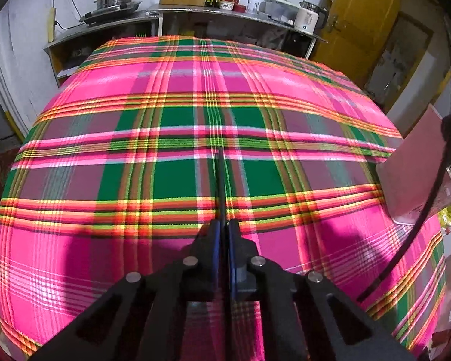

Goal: Organize utensils
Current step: 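Close the right gripper on a black chopstick while the left gripper holds its own, then lift both held black chopsticks and carry them over the pink basket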

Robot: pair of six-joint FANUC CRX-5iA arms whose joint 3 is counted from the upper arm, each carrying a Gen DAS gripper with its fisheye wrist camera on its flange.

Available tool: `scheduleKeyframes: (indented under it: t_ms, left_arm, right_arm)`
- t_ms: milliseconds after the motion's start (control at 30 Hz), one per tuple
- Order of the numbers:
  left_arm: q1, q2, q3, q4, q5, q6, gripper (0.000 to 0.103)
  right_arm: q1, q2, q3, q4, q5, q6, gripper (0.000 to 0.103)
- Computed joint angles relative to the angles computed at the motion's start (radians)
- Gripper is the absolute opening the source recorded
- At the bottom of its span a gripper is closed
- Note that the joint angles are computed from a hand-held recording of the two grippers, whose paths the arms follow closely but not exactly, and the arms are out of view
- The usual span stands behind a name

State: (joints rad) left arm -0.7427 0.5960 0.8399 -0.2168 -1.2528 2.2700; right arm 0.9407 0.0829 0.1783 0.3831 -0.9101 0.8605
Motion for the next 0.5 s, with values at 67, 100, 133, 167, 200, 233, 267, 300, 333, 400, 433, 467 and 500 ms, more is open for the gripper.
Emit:
scheduleKeyframes:
  t_ms: [67, 100, 133, 167, 200, 233, 267, 300, 333, 400, 433, 467, 500]
  left_arm:
    - [-0.005, -0.014, -0.006, -0.013, 0.008, 0.007, 0.006]
    - [-0.007, -0.021, -0.009, -0.016, 0.012, 0.008, 0.006]
    - [-0.01, -0.028, -0.01, -0.021, 0.016, 0.008, 0.006]
    - [-0.013, -0.035, -0.009, -0.029, 0.019, 0.009, 0.006]
    - [-0.017, -0.042, -0.008, -0.037, 0.022, 0.01, 0.006]
    - [-0.021, -0.05, -0.008, -0.044, 0.027, 0.013, 0.006]
    - [-0.024, -0.059, -0.01, -0.05, 0.035, 0.016, 0.006]
    - [-0.027, -0.069, -0.014, -0.055, 0.043, 0.019, 0.006]
    - [-0.031, -0.076, -0.012, -0.063, 0.048, 0.023, 0.006]
    - [-0.04, -0.089, -0.006, -0.079, 0.051, 0.026, 0.006]
    - [-0.046, -0.094, -0.001, -0.088, 0.053, 0.028, 0.006]
    - [-0.05, -0.101, 0.002, -0.095, 0.056, 0.028, 0.006]
    - [-0.054, -0.107, 0.004, -0.102, 0.059, 0.027, 0.006]
  right_arm:
    - [-0.001, -0.001, -0.002, 0.0, 0.002, -0.001, 0.005]
    - [0.0, -0.001, -0.001, 0.001, 0.001, -0.003, 0.005]
    - [0.0, -0.001, -0.002, 0.003, 0.002, -0.006, 0.005]
    - [0.001, -0.003, -0.002, 0.004, 0.002, -0.009, 0.005]
    - [0.001, -0.004, -0.004, 0.006, 0.004, -0.012, 0.005]
    - [0.002, -0.008, -0.007, 0.009, 0.006, -0.015, 0.005]
    - [0.003, -0.01, -0.009, 0.014, 0.007, -0.02, 0.005]
    - [0.005, -0.014, -0.013, 0.017, 0.008, -0.024, 0.005]
    - [0.006, -0.017, -0.015, 0.021, 0.01, -0.028, 0.005]
    - [0.01, -0.025, -0.021, 0.031, 0.014, -0.037, 0.005]
    - [0.014, -0.029, -0.024, 0.038, 0.014, -0.045, 0.005]
    - [0.015, -0.032, -0.026, 0.042, 0.016, -0.049, 0.005]
    - [0.017, -0.038, -0.032, 0.046, 0.018, -0.053, 0.005]
